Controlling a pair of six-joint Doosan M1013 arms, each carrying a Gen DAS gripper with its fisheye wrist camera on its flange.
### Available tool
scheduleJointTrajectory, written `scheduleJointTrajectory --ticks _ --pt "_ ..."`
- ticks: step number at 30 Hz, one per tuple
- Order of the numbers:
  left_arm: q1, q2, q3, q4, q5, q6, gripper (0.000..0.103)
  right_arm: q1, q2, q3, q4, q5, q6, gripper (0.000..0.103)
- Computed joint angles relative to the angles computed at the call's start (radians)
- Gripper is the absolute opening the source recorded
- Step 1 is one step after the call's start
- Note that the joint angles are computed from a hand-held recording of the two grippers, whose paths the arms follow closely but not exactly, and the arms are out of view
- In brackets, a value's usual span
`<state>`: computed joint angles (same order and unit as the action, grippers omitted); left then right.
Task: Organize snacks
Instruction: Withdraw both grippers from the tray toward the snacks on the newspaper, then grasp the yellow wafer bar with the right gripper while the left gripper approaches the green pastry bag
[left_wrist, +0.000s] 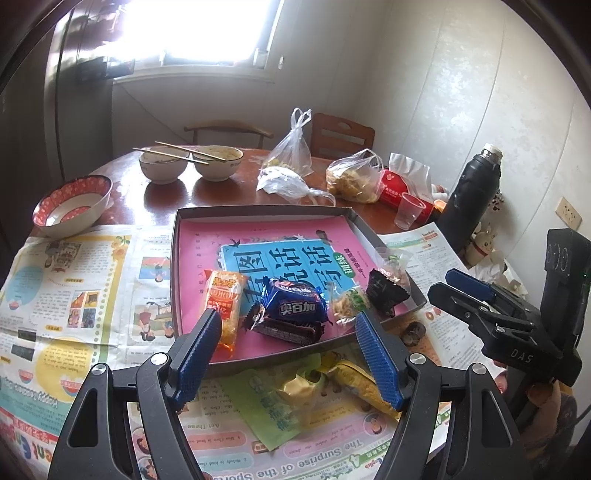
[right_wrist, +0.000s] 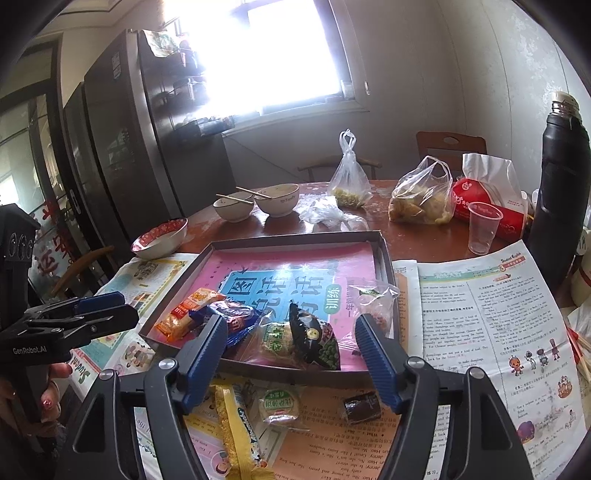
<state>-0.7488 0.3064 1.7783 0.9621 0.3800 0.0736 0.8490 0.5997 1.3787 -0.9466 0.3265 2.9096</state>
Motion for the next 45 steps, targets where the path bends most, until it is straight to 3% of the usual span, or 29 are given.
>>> scheduleJointTrajectory --ticks 8,23,45 --pt "-0.006 -0.004 0.005 -0.006 0.011 0.014 0.076 0.005 -0.005 0.005 -0.009 0.003 0.000 0.072" --pt "-0.015 0.013 -0.003 -0.123 0.036 0.169 0.077 0.010 -0.002 0.004 0.113 0.008 -0.130 0.073" --pt "-0.024 0.036 -0.010 -0.223 0.078 0.298 0.077 0.018 0.006 0.017 0.292 0.025 -0.320 0.073"
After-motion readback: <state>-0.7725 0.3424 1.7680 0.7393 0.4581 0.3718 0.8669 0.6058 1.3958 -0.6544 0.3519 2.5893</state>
